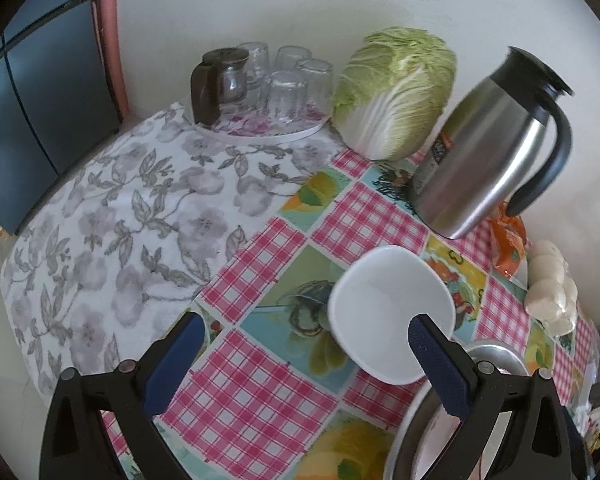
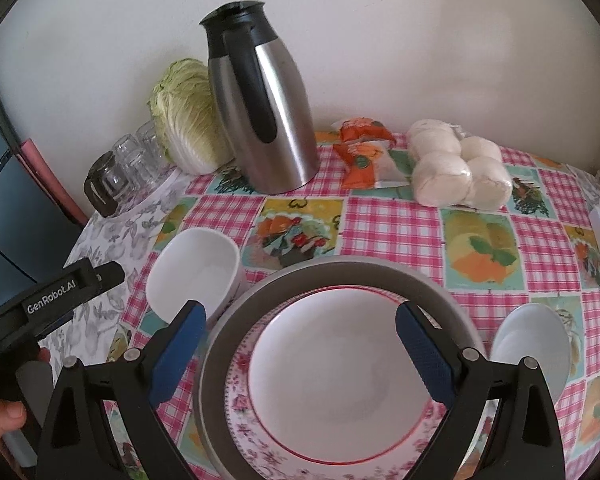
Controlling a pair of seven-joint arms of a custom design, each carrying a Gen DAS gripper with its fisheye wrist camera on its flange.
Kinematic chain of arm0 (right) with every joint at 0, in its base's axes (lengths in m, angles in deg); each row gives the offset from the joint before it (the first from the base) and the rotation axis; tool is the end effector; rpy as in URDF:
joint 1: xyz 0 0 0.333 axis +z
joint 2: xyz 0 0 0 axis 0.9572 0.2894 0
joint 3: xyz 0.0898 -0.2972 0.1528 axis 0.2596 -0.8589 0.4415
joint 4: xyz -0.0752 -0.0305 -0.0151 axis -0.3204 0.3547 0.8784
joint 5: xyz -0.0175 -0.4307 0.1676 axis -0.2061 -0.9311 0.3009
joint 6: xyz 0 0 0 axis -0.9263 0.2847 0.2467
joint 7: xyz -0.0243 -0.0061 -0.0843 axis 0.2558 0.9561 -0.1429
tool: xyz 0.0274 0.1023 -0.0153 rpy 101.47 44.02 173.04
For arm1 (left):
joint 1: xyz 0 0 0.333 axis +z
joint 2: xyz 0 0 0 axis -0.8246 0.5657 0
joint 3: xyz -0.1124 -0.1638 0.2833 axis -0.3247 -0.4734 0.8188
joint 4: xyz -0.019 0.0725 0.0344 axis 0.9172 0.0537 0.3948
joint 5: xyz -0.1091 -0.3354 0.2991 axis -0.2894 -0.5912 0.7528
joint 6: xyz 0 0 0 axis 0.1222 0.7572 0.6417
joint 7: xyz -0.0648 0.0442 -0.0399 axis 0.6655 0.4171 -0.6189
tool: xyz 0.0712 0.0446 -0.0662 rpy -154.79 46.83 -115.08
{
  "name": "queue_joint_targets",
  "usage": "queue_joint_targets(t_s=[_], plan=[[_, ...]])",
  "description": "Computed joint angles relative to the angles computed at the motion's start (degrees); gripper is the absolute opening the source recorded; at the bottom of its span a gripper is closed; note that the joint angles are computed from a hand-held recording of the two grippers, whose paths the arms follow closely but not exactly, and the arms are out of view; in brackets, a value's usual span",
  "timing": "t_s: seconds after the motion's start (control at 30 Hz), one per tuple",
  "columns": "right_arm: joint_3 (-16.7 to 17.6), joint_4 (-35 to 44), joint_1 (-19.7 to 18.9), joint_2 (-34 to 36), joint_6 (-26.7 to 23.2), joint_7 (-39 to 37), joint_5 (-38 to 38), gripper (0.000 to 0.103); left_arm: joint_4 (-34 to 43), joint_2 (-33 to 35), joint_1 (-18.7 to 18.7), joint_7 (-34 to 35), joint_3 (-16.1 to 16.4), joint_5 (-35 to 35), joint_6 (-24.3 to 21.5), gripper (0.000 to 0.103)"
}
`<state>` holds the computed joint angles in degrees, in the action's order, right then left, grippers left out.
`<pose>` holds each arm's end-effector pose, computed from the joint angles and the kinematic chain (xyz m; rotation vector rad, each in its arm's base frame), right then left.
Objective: Organize plates and bowls
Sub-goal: 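Move both tools to the rim of the white square bowl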
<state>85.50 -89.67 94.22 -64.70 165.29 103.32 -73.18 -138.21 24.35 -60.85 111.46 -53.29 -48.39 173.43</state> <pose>0.5693 0.3218 0.5140 -1.7646 1.7544 -0.4630 0.5596 -0.1603 0.4819 -2.3357 1.4326 -0.6180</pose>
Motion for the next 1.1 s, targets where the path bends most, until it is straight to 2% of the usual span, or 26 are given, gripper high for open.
queue_joint_targets(t_s=[0.3, 0.5, 0.57, 0.67, 0.93, 1.1], plan=[[-0.1, 1.91, 1.13, 1.61, 0.71, 4.13, -1.42, 0.096, -0.41, 1.59, 0.3, 4.26, 1.55, -4.2, 2.67, 0.103], [-0.56, 5.72, 2.64, 4.11, -2.62, 4.76, -4.01, 0.096, -0.58, 2.67, 0.54, 6.46, 2.17, -7.71, 4.57, 0.103], [-0.8, 6.74, 3.03, 4.9, -3.27, 3.91, -2.9, 0.096, -0.61, 2.91, 0.68, 6.78, 2.18, -8.34, 4.93, 0.103], [-0.84, 8.24, 3.25, 6.28, -3.72, 0.04, 3.05, 0.096, -0.73, 3.21, 0.84, 7.11, 2.28, -9.36, 5.57, 0.103], [-2.16, 15.44, 5.11, 10.18, -12.95, -2.38, 6.26, 0.096, -0.82, 4.03, 1.19, 8.14, 2.51, -11.52, 6.97, 0.103], [-2.78, 19.89, 6.11, 12.49, -18.42, -5.57, 4.06, 0.096, -0.61, 4.74, 0.68, 11.78, 3.06, -15.69, 7.19, 0.103]])
